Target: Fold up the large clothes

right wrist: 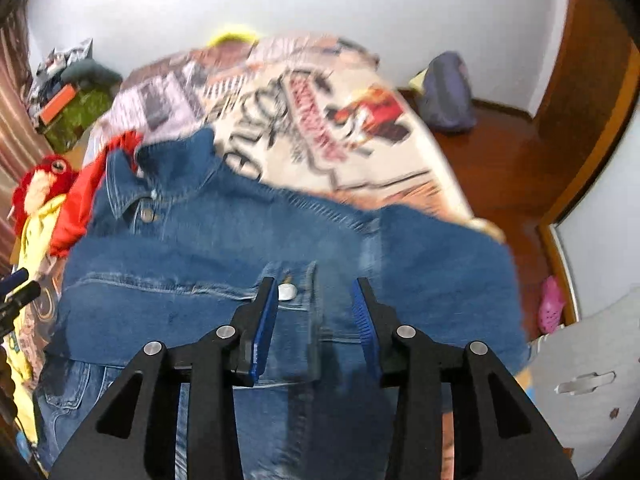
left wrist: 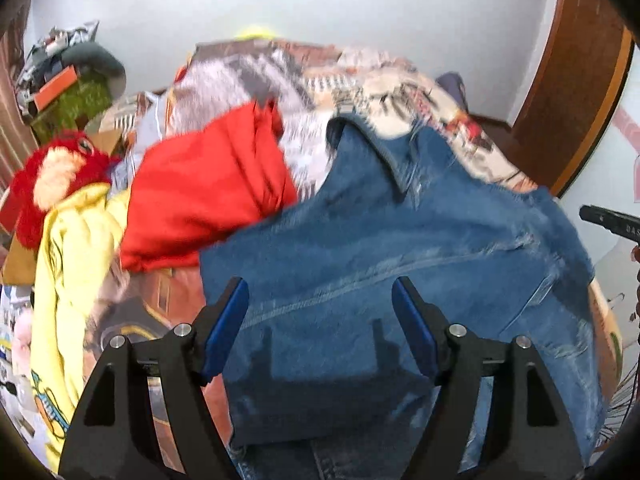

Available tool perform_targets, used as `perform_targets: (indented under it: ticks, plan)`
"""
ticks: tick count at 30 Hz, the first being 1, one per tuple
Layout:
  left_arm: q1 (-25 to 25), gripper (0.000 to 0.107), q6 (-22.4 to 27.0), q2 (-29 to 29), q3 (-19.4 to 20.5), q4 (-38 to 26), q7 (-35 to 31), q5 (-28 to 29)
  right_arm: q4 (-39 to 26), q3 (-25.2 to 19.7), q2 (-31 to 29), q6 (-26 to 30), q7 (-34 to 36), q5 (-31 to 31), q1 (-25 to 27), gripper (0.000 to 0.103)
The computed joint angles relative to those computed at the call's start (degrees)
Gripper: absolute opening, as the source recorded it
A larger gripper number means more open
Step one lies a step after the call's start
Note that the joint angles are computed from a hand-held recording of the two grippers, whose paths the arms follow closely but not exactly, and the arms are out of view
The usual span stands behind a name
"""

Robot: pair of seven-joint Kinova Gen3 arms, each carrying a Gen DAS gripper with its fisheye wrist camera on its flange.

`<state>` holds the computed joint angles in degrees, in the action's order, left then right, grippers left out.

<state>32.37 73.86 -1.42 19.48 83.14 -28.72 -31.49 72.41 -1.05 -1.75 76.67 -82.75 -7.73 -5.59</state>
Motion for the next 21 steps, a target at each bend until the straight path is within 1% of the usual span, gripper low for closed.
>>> perform_targets:
  ticks: [2, 5, 6, 10, 12, 17, 21]
  plan:
    - [0.3, 0.073, -0.3, 0.1, 0.4, -1.0, 0.0, -1.4, -0.1, 1.2, -0.8, -0.5, 0.2, -0.9, 1.1, 0.047]
    - [1.4, 0.073, -0.6, 0.6, 1.2, -1.9, 1.2, -4.4, 0.7, 3.7, -1.5, -1.1, 0.6, -3.6, 3.7, 0.057]
    - [1.8, 0.073, -0.8, 0.6, 1.3, -1.9, 1.6, -5.0, 1.0, 4.8, -1.3, -0.6, 0.6, -4.7, 5.0, 0.057]
    - [2.9, 0.073, -2.3, 1.2, 1.4, -1.8, 2.9, -5.7, 2.8, 6.5, -0.1, 0.4, -0.8, -5.6, 8.4, 0.057]
    - [3.6, 0.073, -1.6, 2.0, 1.3, -2.1, 2.7, -5.9, 3.6, 7.8, 1.4, 2.1, -0.1, -7.8, 10.7, 0.057]
    - [5.8, 0.073, -0.3, 3.6, 0.5, -2.2, 2.2, -5.4, 5.7, 9.5, 3.7, 4.3, 0.0, -12.3, 16.2, 0.057]
    - [6.9, 0.073, 0.2, 4.2, -0.4, -2.3, 1.7, -4.7, 6.5, 10.4, 6.7, 5.8, -1.9, -17.2, 20.7, 0.057]
